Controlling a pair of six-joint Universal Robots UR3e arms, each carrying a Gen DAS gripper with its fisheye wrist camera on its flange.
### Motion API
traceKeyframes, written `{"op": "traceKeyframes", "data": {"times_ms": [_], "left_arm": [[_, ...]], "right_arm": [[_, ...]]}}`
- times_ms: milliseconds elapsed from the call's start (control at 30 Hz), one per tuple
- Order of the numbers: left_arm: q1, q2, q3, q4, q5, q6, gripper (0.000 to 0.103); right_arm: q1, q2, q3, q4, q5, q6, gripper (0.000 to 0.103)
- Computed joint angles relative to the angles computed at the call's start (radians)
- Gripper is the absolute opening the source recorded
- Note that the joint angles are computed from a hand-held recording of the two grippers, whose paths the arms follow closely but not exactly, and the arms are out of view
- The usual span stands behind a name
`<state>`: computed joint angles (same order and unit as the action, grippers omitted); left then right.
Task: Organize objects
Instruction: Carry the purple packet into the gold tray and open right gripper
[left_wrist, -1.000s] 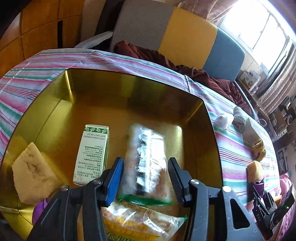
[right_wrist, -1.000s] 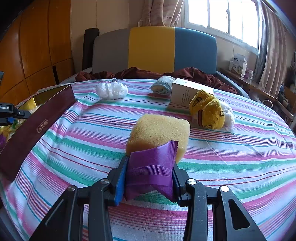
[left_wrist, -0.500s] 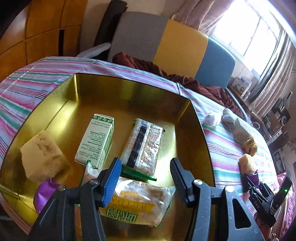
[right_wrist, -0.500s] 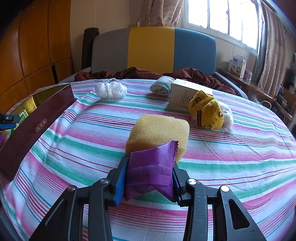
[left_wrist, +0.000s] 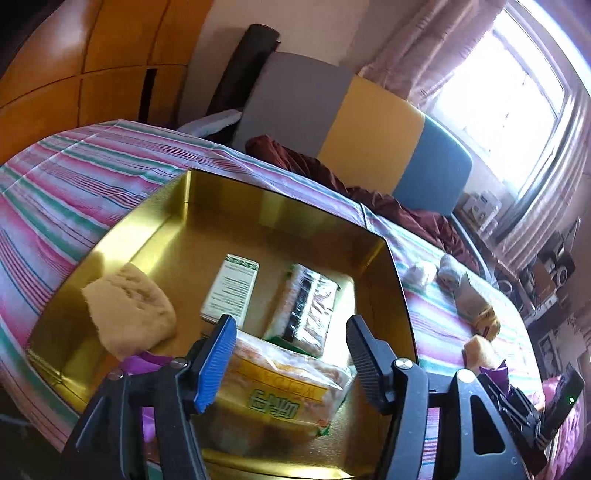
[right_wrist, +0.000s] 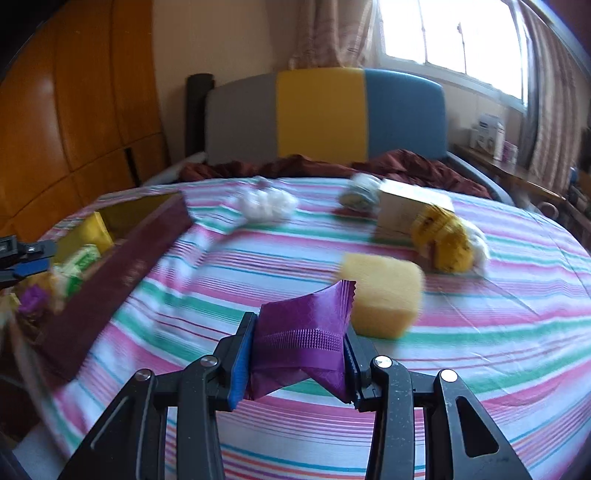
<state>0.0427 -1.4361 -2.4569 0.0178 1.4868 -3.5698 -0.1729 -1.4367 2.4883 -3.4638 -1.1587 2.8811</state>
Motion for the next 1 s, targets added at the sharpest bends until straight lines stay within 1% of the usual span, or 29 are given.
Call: {"op": "traceKeyframes", "data": {"times_ms": [133, 267, 333, 533, 633, 733, 833, 933, 1000], "left_arm": [[0.04, 0.05, -0.03, -0.019, -0.009, -0.005, 0.063], [0.053, 0.082, -0.035, -0.051, 0.023, -0.015, 0.063], [0.072, 0.111, -0.04, -0.068, 0.02, -0.015, 0.063], [0.136, 0.207, -0.059, -0.11, 0.004, -0.025, 0.063], [0.17, 0.242, -0.076, -0.13, -0.027, -0.03, 0.063], [0.182, 0.257, -0.082, -0.144, -0.034, -0.034, 0.063], [0.19, 0.271, -0.089, -0.143, -0.044, -0.04, 0.063], [0.19, 0.273, -0.091, -0.139, -0.045, -0.041, 0.063], [0.196, 0.278, -0.093, -0.143, -0.051, -0.042, 0.063]], "right_arm": [[0.079, -0.054, -0.044, 0.083, 0.052, 0.047, 0.042], [0.195, -0.081, -0.111, 0.146, 0.067, 0.083, 0.042], [0.263, -0.08, -0.16, 0.194, 0.065, 0.09, 0.042], [0.482, -0.017, -0.331, 0.319, -0.004, 0.113, 0.043], [0.559, 0.045, -0.41, 0.358, -0.052, 0.138, 0.043], [0.608, 0.112, -0.472, 0.382, -0.079, 0.18, 0.043], [0.631, 0.165, -0.519, 0.407, -0.082, 0.213, 0.044], [0.64, 0.198, -0.545, 0.422, -0.073, 0.245, 0.05], [0.631, 0.206, -0.544, 0.418, -0.048, 0.283, 0.055]]}}
